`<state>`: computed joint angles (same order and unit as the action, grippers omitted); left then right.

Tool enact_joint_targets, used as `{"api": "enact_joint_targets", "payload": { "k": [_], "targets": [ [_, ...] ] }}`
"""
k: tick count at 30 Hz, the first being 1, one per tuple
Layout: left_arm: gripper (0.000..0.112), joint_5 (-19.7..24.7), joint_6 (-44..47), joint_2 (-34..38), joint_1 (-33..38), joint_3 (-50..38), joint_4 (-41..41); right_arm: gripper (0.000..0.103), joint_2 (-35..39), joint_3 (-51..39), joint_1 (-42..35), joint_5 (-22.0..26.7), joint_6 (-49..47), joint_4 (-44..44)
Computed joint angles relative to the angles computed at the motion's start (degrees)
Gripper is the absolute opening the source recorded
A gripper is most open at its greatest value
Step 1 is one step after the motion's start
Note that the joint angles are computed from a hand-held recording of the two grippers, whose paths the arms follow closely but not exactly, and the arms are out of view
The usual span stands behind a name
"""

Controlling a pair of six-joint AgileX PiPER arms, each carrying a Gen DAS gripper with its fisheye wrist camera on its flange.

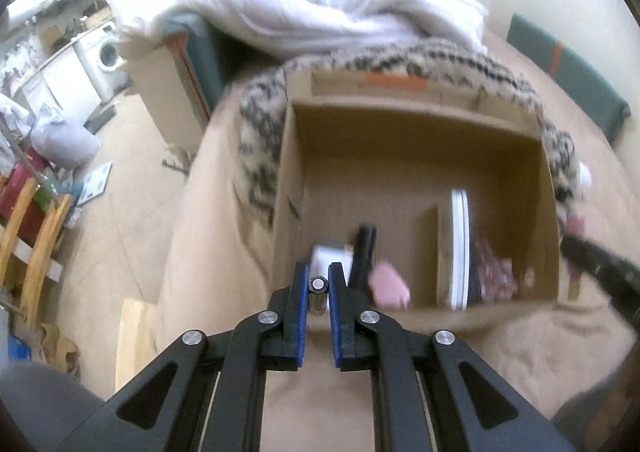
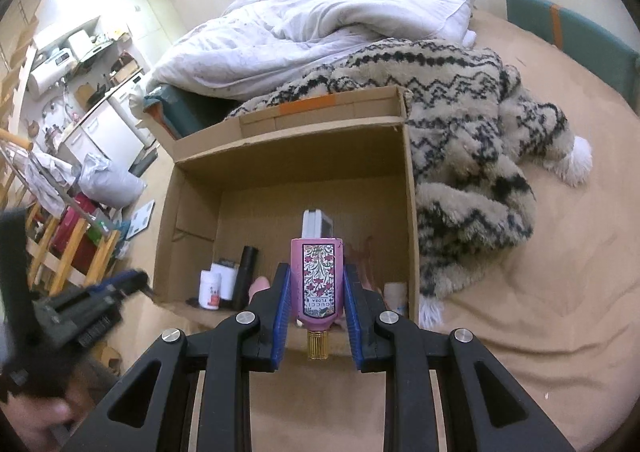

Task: Organize rigid objects
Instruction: 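Lower the pink bottle and small tube into the box and open both tools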

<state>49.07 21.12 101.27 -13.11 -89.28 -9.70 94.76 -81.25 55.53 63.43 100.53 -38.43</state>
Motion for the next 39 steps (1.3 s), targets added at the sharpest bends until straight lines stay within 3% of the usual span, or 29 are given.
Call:
{"api": "enact_joint_targets", "payload": {
  "k": [6,18,34,39],
  "targets": [
    [0.009,1.76,-4.62,5.55,-3.33,-8.24,3.37,0.026,1.13,0.26,-4.96,-4.57,-3.92,1.70],
    [0.009,2.31,-8.07,15.02,-8.43,-14.81,9.40,0.026,5.11,1.04,-12.42,-11.89,-11.88,11.93],
    [0.009,3.67,-12.08,21.57,-10.72,-18.34,14.99,0.026,7.12,0.56,-14.19,-12.02,-15.73,19.00],
    [0.020,1.72,-12.73,19.88,-10.74,-15.34,16.64,0.026,7.24,0.66,-14.64,-11.88,-15.96,20.11]
  ]
}}
